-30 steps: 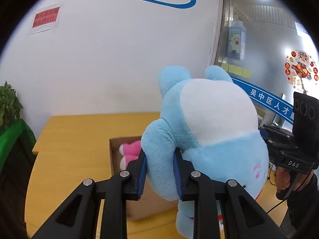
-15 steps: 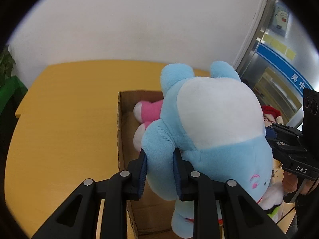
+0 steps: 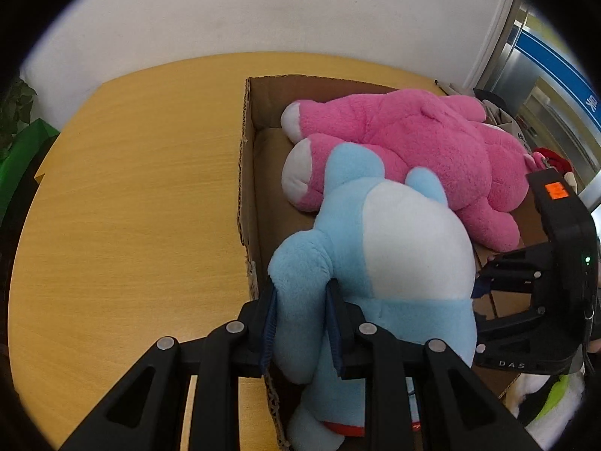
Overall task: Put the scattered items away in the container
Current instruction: 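Lower the light-blue plush into the box and open the left gripper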
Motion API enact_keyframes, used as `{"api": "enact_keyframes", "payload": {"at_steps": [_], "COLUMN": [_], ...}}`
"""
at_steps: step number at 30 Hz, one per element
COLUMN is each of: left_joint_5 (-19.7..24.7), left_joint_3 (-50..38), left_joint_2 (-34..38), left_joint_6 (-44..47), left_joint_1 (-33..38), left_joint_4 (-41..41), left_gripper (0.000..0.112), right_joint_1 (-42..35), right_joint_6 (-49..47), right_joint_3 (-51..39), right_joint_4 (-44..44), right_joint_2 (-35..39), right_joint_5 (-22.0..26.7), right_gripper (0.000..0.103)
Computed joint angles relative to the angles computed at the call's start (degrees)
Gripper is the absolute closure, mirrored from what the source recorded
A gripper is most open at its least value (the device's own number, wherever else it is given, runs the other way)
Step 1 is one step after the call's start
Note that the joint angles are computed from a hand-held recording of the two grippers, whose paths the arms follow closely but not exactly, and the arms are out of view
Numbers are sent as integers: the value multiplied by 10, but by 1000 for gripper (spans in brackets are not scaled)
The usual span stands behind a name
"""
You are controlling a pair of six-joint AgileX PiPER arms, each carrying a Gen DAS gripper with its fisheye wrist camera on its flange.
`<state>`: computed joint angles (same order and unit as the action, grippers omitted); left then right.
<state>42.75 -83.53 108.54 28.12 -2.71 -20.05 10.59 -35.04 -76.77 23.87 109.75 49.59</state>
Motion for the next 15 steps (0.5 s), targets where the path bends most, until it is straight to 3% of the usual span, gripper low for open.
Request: {"api": "enact_keyframes", "payload": {"at_steps": [7,10,13,15], "left_joint_5": [-12,-7,-7,-32], "left_joint_3": [5,-1,8,30], "left_joint_2": [-7,-6,-25,-58], "left_joint_6": [-32,-41,-19,-27], "left_joint_1": [-12,-15,-4,3], "left_joint_4": [40,44,15,5], "left_gripper": [90,88,82,82], "right_joint_1": [-14,-18,-24,-56], "right_joint_6": [-21,-17,-7,-46], "right_joint_3": [29,44,101,137], "right_joint_4": [29,23,0,46], "right_joint_2": [-20,-29,-95,-158], "right_joint_5": [-18,-34,-89,-87], "right_gripper": [70,63,38,8]}}
